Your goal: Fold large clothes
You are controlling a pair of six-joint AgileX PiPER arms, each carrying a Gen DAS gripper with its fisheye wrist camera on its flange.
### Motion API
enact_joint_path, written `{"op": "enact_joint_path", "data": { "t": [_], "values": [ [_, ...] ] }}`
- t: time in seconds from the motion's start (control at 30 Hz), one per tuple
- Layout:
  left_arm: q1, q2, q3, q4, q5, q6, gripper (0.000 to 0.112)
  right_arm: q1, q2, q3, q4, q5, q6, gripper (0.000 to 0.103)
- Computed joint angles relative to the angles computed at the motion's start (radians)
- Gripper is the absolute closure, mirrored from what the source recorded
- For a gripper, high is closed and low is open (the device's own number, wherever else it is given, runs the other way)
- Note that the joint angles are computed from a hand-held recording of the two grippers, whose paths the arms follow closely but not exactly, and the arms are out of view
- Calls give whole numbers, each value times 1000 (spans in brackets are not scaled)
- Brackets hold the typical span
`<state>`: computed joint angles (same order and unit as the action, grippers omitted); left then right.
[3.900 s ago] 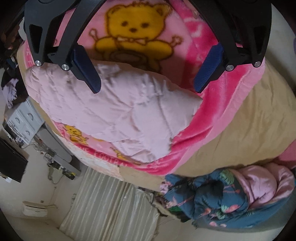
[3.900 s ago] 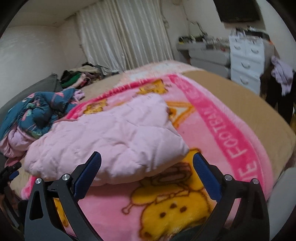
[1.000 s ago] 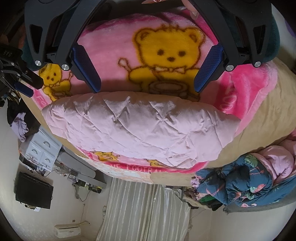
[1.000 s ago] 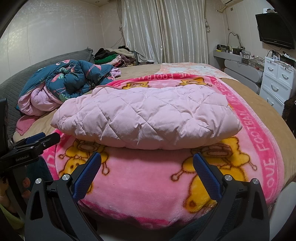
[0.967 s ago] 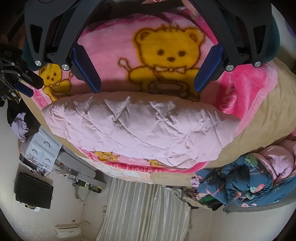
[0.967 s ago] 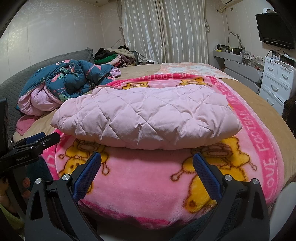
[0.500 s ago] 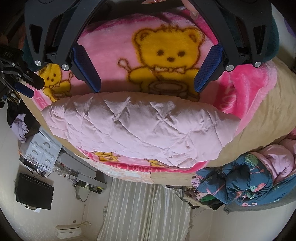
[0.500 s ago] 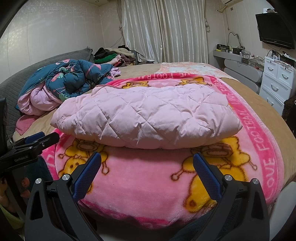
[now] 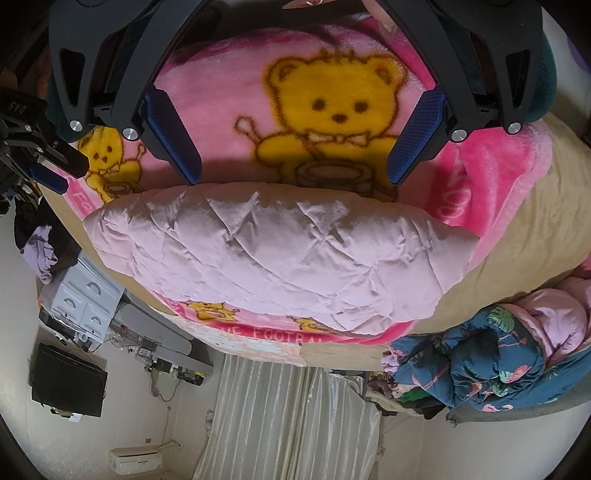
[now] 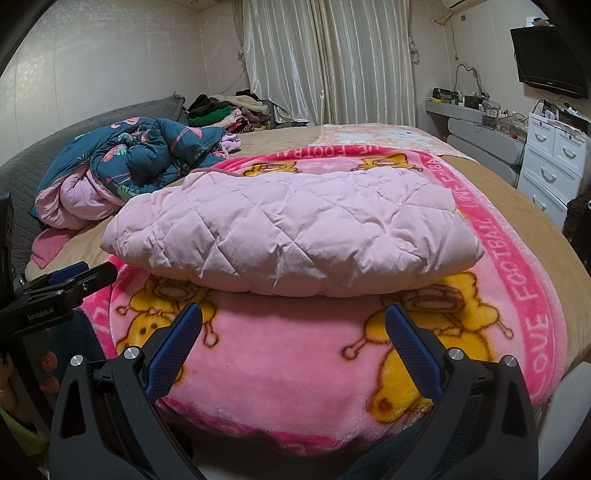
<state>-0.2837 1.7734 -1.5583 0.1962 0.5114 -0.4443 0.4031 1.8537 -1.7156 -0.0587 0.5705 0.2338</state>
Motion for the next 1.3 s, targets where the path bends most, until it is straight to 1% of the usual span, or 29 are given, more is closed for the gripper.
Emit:
{"op": "enact_joint_path", "data": {
  "t": [0.37, 0.47, 0.6, 0.63, 0.73, 0.77, 0.83, 0.87, 0.9, 1.0, 1.07, 1.13, 1.2, 1.27, 1.3],
  "values": [
    [-1, 0, 0, 5, 0, -3, 19, 1, 1, 0, -3, 1, 1, 4],
    [-4, -6, 11, 20, -11, -11, 18, 1, -1, 1, -1, 1, 0, 4],
    [2, -10, 25, -8, -29, 26, 19, 1, 2, 3, -12, 1, 7, 4],
    [1, -12, 28, 0, -31, 21, 19, 3, 3, 0, -19, 4, 15, 4],
    [-16, -15, 33, 108, -27, -60, 19, 2, 2, 5, -29, 2, 23, 4],
    [-14, -15, 35, 100, -30, -49, 19, 5, 3, 5, -36, 2, 30, 4],
    [1, -14, 34, 12, -33, 24, 19, 4, 3, 8, -38, 0, 32, 4],
    [5, -12, 31, -9, -30, 42, 19, 4, 2, 9, -42, 0, 36, 4],
    [7, -11, 30, -16, -27, 48, 19, 7, 4, 5, -48, 3, 42, 4],
    [0, -5, 23, 21, -11, 22, 19, 6, 2, 7, -53, 2, 50, 4],
    [5, -6, 23, -8, -12, 50, 18, -2, -7, 18, -48, -5, 56, 4],
    [18, -3, 21, -69, -14, 102, 19, -16, -27, 42, -49, -22, 71, 4],
    [42, 10, 4, -120, -9, 143, 19, -63, -68, 98, -42, -59, 86, 4],
    [84, 45, -49, -184, 27, 196, 18, -135, -110, 155, -51, -87, 129, 4],
    [121, 77, -103, -208, 64, 209, 19, -173, -125, 178, -60, -93, 151, 4]
  ]
}}
